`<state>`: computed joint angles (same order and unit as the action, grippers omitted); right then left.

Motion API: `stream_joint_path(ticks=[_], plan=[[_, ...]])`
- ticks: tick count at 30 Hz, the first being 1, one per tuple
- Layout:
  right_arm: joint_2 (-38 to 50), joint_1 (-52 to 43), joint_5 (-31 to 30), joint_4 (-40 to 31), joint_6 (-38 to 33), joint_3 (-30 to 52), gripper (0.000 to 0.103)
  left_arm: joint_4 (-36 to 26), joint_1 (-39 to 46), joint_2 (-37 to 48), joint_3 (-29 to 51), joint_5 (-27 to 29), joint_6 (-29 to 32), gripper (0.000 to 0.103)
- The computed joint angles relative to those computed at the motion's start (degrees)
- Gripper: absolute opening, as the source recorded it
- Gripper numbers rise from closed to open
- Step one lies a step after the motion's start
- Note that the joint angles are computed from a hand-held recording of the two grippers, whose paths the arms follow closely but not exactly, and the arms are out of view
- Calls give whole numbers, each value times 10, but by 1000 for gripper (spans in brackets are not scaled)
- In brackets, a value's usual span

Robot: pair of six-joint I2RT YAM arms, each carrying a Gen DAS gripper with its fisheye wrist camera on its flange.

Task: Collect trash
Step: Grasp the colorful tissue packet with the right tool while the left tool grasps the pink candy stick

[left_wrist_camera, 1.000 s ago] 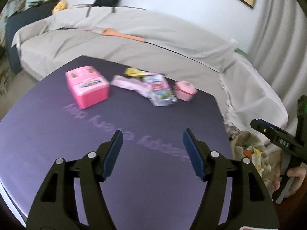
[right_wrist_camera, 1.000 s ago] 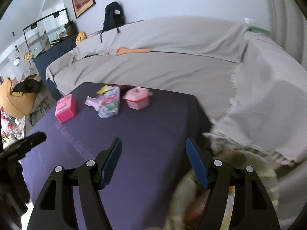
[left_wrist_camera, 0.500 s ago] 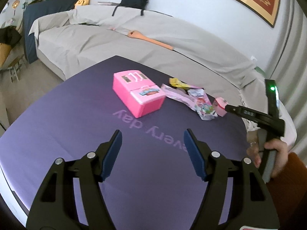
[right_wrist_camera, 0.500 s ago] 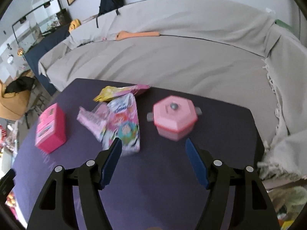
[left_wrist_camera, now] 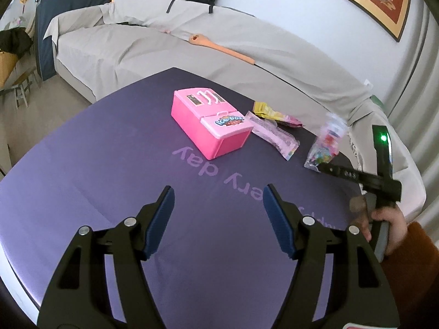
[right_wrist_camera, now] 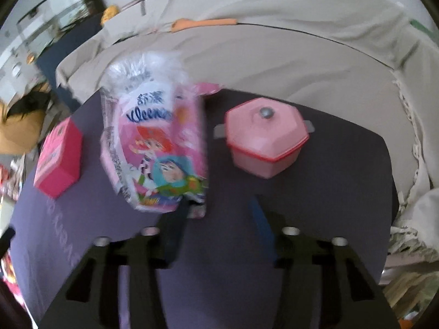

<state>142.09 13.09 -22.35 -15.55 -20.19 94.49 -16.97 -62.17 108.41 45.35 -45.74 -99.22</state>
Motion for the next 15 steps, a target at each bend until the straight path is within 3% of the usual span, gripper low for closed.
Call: stream_joint_path(ticks=[2, 5, 11, 15], plan=[[-16, 1, 9, 1, -36, -24, 17, 11, 6, 7, 8, 1, 11, 63], [-38, -10, 1, -5, -74, -57, 13, 37, 15, 19, 19, 3, 36, 63], [-73, -61, -47, -22, -112, -97, 12, 96, 45, 62, 72, 30, 131, 63], [-96, -96, -74, -16, -124, -120, 16, 91, 58, 80, 109, 32, 168, 64]])
